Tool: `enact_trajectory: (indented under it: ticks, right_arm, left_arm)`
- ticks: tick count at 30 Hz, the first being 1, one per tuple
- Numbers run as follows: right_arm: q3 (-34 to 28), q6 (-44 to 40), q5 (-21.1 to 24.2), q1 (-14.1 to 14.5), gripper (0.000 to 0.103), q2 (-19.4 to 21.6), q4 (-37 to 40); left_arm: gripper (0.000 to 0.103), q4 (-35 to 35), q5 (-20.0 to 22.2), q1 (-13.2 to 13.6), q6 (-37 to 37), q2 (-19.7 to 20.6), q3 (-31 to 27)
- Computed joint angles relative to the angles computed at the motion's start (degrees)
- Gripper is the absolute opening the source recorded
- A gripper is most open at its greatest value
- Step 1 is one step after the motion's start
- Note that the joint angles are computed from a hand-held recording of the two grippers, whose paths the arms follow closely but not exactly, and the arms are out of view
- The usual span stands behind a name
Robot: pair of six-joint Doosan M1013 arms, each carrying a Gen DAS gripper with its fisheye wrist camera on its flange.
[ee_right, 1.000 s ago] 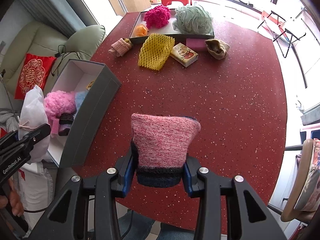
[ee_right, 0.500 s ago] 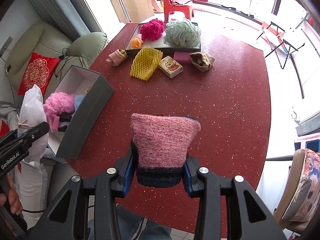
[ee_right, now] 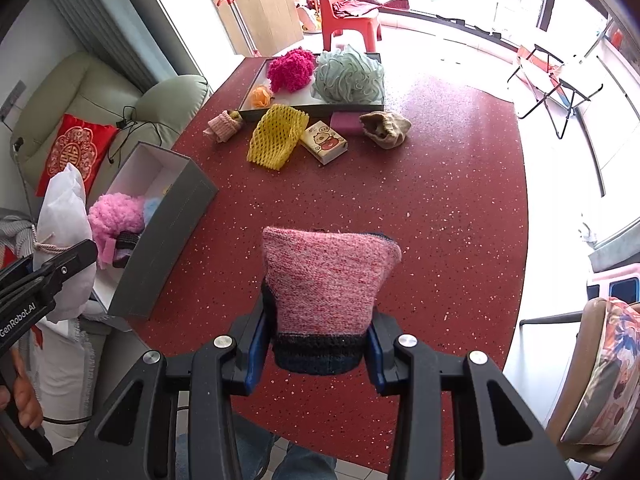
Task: Organize soft objects
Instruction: 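Lift and carry the white bundle and pink sock toward the white box with both grippers, then lower the white bundle into the box with the left gripper while the right gripper lowers the sock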
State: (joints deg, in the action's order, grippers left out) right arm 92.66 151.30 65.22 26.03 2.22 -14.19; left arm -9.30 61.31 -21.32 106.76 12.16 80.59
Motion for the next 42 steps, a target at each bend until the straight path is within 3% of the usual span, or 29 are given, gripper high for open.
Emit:
enact_trajectory:
  ticks: [22, 33, 42]
  right_arm:
    - [-2.52, -6.73, -0.98, 0.26, 0.044, 1.59, 0.81]
    - [-4.87, -11.31, -1.81, 0.72, 0.044, 4.23, 3.64]
    - [-9.76, -12.91, -1.43, 1.12, 0.044, 8.76, 4.37]
  left_arm:
    - [0.044, 4.83, -1.41, 1.16, -6.62, -1.14, 1.46]
    - [0.044, 8.43, 0.23, 3.99, -11.18, -0.38, 2.23]
    - [0.044, 7.04, 1.38, 6.87, -7.99, 3.24, -0.67]
